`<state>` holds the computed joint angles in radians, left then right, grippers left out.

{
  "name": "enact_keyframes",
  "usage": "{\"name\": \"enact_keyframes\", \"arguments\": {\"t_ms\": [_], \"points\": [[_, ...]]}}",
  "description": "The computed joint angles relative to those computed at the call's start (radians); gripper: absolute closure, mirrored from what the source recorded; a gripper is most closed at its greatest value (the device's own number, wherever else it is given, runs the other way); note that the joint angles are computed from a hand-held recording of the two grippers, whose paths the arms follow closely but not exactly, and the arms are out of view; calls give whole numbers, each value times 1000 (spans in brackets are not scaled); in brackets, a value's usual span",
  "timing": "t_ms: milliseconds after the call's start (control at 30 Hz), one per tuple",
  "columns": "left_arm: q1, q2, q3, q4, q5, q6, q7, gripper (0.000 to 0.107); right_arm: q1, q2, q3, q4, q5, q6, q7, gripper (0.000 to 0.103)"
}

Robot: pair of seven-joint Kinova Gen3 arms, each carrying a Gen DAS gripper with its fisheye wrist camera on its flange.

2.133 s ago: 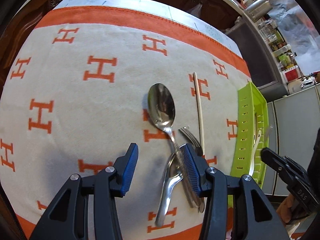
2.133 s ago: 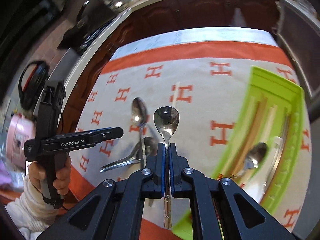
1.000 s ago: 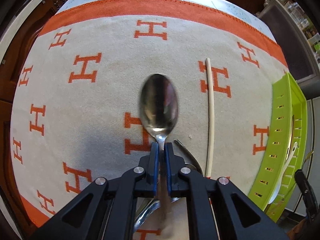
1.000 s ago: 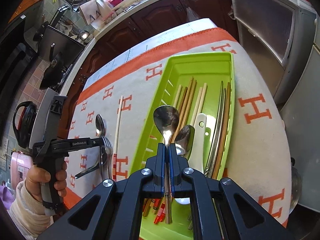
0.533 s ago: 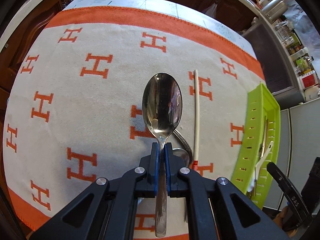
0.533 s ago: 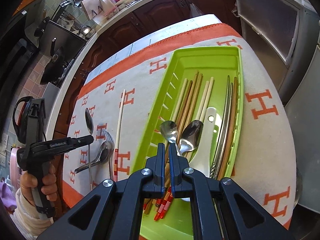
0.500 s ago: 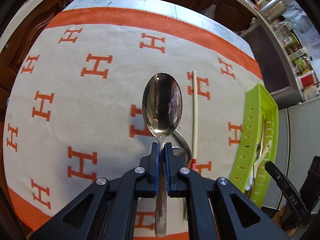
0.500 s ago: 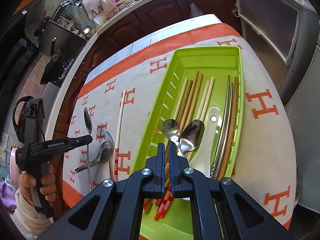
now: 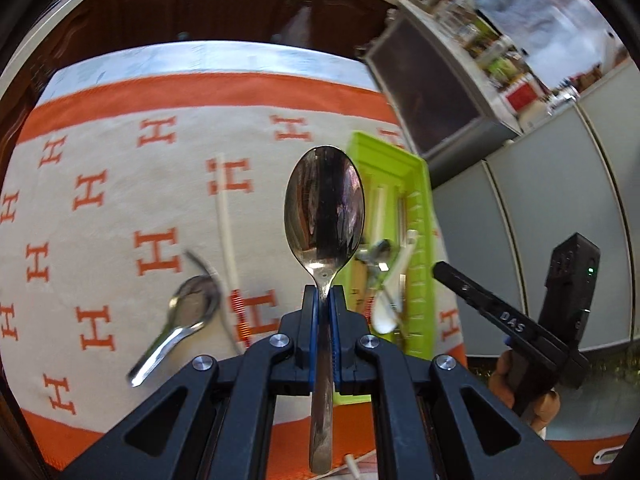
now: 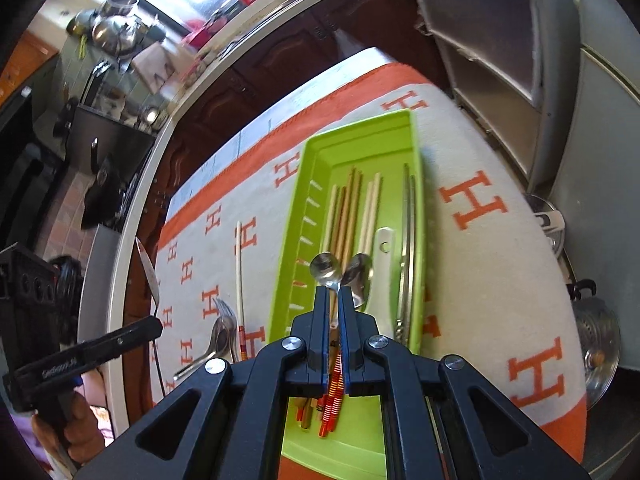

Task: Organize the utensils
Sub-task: 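Carry both held spoons over the green tray with both tools, then open both tools to drop the spoons into the tray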

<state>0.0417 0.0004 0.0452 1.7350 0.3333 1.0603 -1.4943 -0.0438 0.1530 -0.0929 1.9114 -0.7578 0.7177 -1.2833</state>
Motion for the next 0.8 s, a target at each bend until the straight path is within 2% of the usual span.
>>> {"name": "enact_keyframes", "arguments": {"t_ms": [200,467,667,700,733,767,800], "points": [[81,118,62,-97,-35,-29,47,104,34,-35,30,53,-48,-35,-21,93],[161,297,83,-181,-123,-27,108,104,54,-47,53,99,-51,-83,-36,90],[185,331,83,-182,-152,-46,116,103,62,-28,50,101,-33,-105,-50,90],[190,331,82,-182,-162,-46,120,93,66,-20,47,100,-40,-105,-44,90],[192,337,82,-191,-167,-41,119,72,71,-13,44,100,-46,-104,-38,90],[195,334,83,-193,-173,-37,119,59,70,-10,40,100,-46,-109,-41,90],[201,323,80,-185,-183,-49,125,40,70,-2,36,99,-46,-114,-40,90]]}}
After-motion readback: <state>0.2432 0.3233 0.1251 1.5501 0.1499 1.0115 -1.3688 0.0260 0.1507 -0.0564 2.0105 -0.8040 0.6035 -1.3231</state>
